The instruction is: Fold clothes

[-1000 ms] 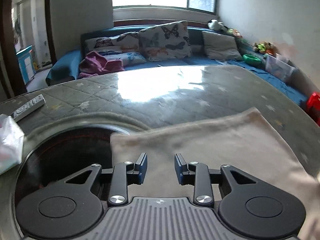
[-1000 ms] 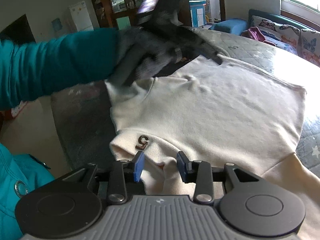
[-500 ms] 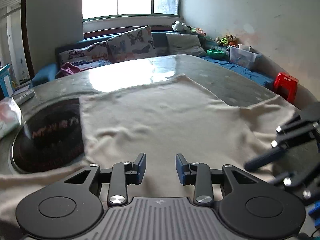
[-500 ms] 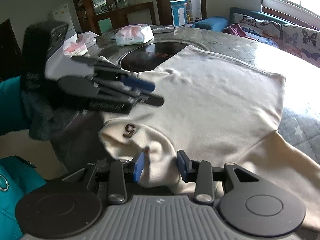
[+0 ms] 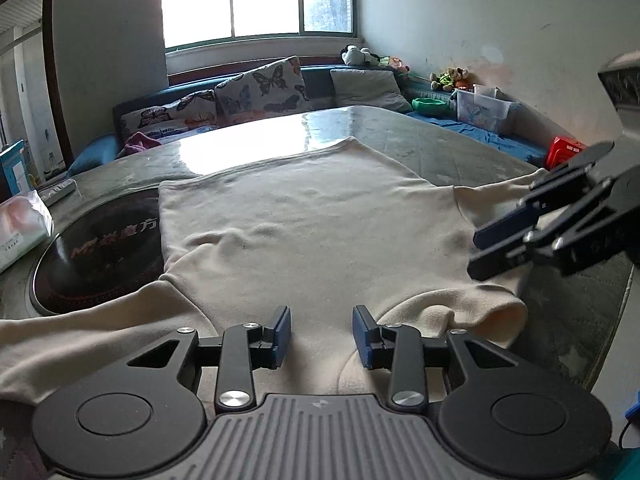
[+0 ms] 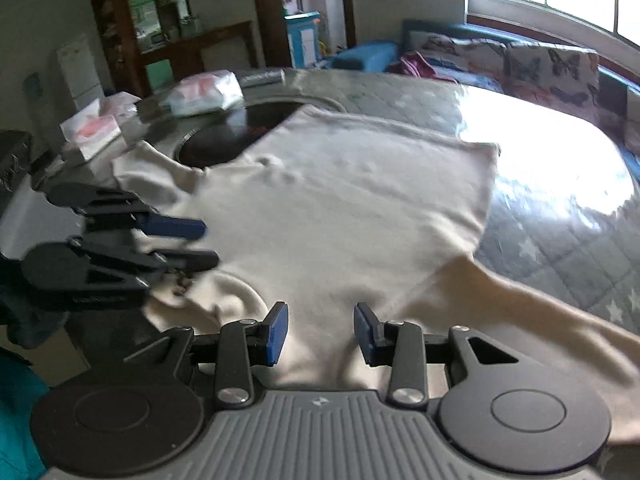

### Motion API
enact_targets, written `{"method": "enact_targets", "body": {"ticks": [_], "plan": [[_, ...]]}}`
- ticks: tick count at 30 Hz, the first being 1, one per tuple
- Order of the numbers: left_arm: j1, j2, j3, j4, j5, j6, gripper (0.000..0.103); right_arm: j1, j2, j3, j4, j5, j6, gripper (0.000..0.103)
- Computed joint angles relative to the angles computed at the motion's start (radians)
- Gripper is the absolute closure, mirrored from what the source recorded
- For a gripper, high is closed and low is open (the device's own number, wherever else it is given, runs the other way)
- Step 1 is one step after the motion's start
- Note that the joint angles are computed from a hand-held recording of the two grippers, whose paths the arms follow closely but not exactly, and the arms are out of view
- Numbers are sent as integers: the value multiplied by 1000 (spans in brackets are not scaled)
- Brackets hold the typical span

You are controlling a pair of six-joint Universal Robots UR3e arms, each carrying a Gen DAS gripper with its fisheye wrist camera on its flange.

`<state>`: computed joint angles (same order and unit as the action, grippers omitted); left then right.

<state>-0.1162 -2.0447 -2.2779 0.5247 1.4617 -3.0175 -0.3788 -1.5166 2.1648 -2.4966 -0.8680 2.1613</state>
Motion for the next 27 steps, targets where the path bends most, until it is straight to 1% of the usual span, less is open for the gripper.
{"method": "enact_targets", "body": {"ticks": [1,4,5,11,12,16,20,24,26,27], "plan": [[1,5,4,-10,-1,0,66,-4,8,12,-18,1,-1,67],[2,18,29,-27,-12,-3,57,-23,-18,39,-25,14,-4,66],[3,23,37,-32,-15,-4,56,-30,-29,49,-30,20,-1,66],[-23,0,154,-105,-36,-40,56,-71,-43,117,-162,22,89,66],[-33,-13,176,-112,-38,-41,56,-77,-43,144,-216,8,107,66],[-75,-66,260,-155,-42,-42,56,-130,-71,214,-272,3,117,67],[-109,-114,320,-197,-50,-31,56,-201,-117,275,-273,13,101,68],[-127,-135,334,-218,-53,-12,56,-269,-172,299,-206,31,72,68],[-134,-140,331,-209,-48,2,55,-301,-198,303,-164,41,55,68],[-137,-142,329,-204,-46,9,55,-317,-206,307,-165,46,55,68]]}}
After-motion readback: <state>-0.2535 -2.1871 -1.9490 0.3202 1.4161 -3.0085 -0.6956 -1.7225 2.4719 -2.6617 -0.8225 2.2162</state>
